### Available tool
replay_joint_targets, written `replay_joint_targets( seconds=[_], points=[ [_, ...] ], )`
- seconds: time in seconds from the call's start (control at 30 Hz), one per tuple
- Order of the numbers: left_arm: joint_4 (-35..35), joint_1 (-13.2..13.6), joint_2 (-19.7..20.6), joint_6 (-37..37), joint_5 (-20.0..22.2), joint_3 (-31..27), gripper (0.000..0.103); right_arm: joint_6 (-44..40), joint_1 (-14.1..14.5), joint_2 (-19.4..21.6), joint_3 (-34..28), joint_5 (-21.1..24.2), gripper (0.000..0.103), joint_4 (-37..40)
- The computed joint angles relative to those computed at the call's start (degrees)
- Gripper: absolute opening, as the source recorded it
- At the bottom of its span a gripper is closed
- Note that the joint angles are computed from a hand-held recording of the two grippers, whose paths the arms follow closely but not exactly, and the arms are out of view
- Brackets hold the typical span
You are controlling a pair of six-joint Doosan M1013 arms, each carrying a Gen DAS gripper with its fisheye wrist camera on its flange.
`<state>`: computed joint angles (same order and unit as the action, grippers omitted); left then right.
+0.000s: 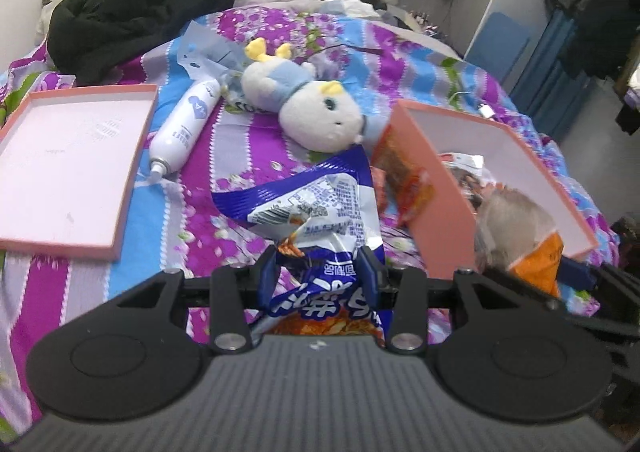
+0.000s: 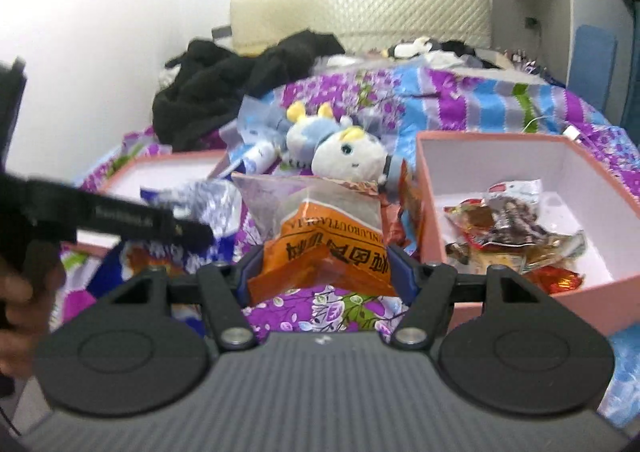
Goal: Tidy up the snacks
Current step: 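Lift and carry the blue-white bag and orange bag over the pink box with both tools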
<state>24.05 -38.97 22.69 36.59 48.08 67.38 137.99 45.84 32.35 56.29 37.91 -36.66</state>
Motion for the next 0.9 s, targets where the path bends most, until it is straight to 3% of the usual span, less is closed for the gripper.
replay_joint_targets(
  seconds=[0.37,0.5,0.9],
  points=[
    [5.33,-6.12,-3.31,-7.03,1.35,1.45,0.047,11.83,2.07,-7.85,10.08,0.08,0.067,-10.35],
    [5.23,-7.45,-2.3,-6.8,2.79,-0.94,0.047,13.43,2.23,-10.16,12.85,0.15,0.067,-12.18],
    [-3.82,-8.35,4.93,4.74,-0.9,-12.98,0.047,20.91,-0.36,-14.05,17.1,4.05,0.067,-17.69]
  ],
)
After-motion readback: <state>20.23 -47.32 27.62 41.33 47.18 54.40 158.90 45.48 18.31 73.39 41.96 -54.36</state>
